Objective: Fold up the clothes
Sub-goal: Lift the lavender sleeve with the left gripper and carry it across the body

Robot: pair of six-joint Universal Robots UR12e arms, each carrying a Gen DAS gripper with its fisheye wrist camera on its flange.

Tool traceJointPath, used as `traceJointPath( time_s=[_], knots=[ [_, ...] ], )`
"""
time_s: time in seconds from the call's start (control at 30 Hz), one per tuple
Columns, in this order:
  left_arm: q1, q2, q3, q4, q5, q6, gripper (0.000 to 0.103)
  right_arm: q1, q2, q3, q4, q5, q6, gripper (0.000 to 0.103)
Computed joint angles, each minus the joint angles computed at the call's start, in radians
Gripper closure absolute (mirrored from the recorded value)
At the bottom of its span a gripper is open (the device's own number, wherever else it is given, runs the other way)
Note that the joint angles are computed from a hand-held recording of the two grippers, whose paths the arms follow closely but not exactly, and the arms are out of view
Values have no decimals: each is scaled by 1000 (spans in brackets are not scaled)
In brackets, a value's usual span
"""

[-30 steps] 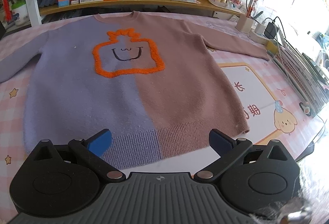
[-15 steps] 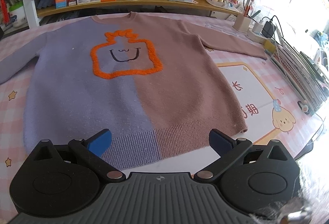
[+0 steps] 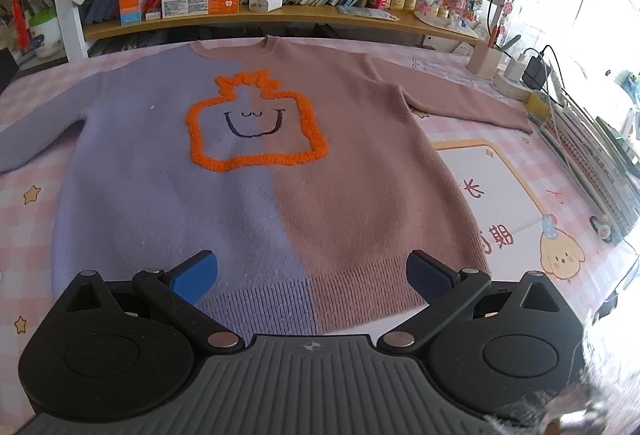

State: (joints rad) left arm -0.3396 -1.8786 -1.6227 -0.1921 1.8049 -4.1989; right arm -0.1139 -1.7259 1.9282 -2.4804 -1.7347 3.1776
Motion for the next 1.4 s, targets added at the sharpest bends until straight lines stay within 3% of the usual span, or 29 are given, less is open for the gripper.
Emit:
traceJointPath(
  time_s=[0.23,0.4,0.77,1.07,1.4],
  knots=[
    [-38,-15,52,58,36,92,100,-48,10,4,-31,98,-59,1],
    [-87,-43,109,76,109,133,100,-110,28,1,-65,198,-134,1],
    [-206,-175,352,-17,269,212,100,-290,69,-21,-85,475,-328,1],
    [-268,-319,600,-157,298,301,100,-381,96,-49,3,617,-430,1],
    [-307,-520,922,-412,263,437,100,-434,111,-62,38,653,-460,1]
  ],
)
